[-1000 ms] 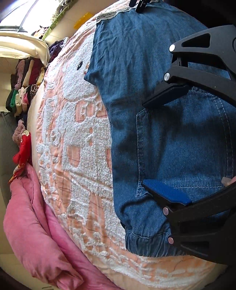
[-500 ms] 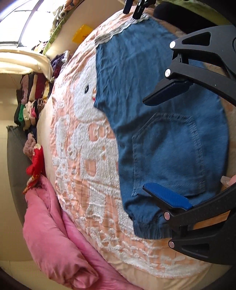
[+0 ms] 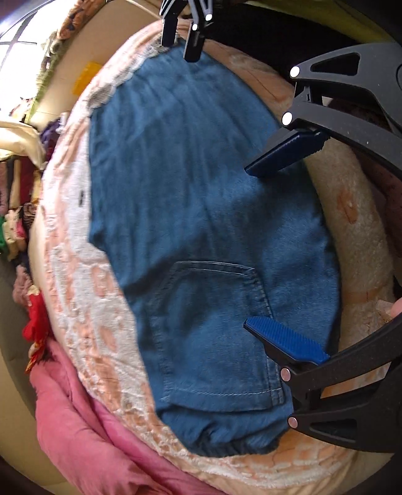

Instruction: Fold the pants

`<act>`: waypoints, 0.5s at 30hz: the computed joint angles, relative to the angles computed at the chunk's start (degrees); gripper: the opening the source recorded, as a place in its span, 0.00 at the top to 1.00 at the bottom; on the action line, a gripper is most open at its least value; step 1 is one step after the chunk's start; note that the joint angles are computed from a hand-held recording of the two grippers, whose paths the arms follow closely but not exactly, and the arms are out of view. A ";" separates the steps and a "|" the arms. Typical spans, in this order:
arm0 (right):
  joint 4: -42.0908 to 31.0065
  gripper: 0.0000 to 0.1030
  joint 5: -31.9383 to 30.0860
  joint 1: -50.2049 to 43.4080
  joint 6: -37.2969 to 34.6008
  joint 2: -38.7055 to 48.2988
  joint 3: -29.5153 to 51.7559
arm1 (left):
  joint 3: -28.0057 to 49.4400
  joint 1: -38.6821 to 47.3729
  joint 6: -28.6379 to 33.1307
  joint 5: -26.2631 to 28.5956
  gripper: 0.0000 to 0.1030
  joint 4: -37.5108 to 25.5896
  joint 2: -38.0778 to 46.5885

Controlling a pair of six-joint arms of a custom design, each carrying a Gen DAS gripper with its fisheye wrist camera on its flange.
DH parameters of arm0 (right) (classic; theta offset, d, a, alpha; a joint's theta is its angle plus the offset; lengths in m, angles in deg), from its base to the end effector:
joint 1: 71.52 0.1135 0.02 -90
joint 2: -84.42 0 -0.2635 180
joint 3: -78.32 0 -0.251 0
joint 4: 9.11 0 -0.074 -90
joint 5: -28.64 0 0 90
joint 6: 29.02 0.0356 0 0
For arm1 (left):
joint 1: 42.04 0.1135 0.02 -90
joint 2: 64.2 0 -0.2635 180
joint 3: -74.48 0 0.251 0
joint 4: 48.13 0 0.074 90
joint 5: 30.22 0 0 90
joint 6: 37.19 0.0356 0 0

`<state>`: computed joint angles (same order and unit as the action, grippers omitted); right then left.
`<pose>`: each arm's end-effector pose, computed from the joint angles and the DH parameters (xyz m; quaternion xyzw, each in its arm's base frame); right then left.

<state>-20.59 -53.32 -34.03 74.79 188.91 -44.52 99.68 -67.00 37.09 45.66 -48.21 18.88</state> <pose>0.2511 0.1863 0.0906 -0.1787 0.9442 0.0552 0.2710 0.1662 -0.0678 0.0705 0.0430 0.9535 0.0156 0.2979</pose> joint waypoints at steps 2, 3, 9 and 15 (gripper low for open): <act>0.84 0.10 -1.53 -1.79 0.73 0.03 -1.10 | -0.47 0.84 0.44 0.91 0.18 1.30 0.76; 1.54 0.10 -2.56 -2.24 0.92 -0.49 -1.76 | -0.59 1.27 0.77 1.26 0.17 1.90 1.17; 1.60 0.10 -1.65 -1.42 0.95 -1.19 -2.45 | -0.96 1.25 0.70 1.28 0.16 2.09 0.77; 5.11 0.10 -6.35 -4.24 2.22 -6.98 -7.29 | -1.23 1.29 -0.14 1.39 0.13 -3.00 -6.15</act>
